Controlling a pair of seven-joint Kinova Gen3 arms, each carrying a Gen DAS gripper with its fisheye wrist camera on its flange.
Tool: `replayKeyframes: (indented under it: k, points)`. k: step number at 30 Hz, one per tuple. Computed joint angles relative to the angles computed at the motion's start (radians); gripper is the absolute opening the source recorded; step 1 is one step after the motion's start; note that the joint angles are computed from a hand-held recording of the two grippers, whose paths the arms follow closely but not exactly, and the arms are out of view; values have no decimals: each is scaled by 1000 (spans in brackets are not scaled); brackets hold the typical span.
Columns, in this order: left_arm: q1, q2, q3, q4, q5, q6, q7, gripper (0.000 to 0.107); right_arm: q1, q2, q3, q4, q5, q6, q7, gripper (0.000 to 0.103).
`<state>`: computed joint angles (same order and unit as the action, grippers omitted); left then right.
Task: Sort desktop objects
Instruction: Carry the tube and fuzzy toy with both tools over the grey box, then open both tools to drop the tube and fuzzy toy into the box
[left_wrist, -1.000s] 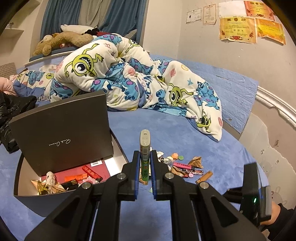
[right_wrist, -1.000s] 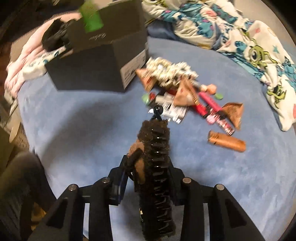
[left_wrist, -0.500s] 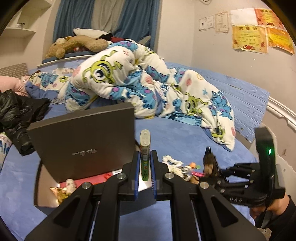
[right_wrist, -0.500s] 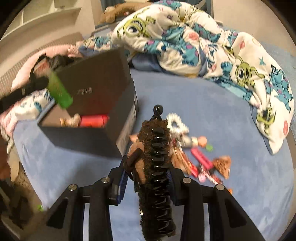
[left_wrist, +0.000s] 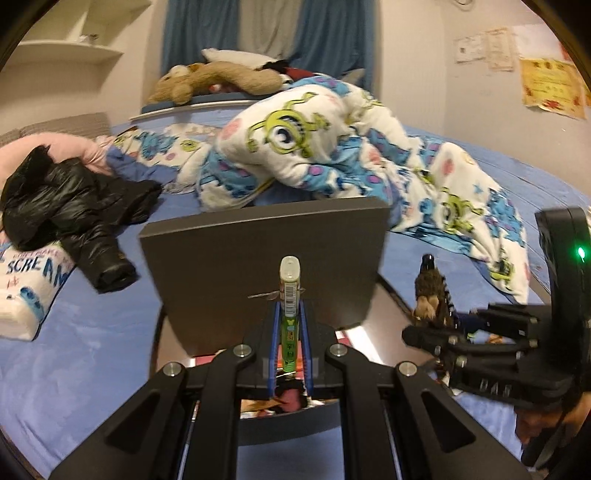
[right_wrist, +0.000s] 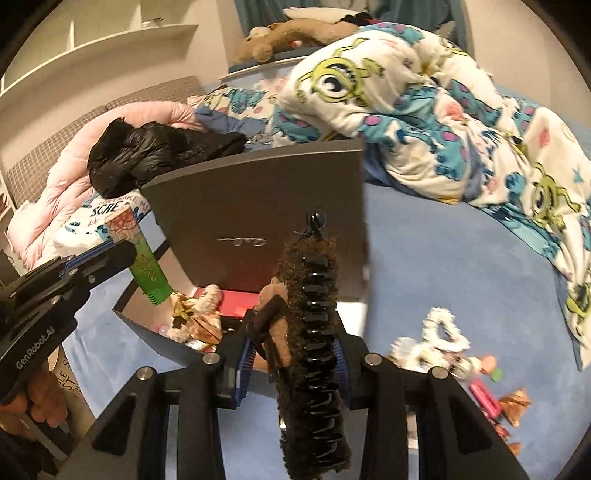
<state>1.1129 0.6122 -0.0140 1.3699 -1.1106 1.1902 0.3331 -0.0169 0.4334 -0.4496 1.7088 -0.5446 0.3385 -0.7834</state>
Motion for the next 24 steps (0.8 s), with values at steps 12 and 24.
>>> replayKeyframes:
  k: [12, 24]
  points:
    - [-37, 6, -1, 51, 43, -9, 38, 11, -145, 43, 47, -7, 125, -60, -152, 37]
    - [-69, 0, 3, 124, 53, -62, 99, 11, -201, 85, 57, -32, 237, -83, -267, 37]
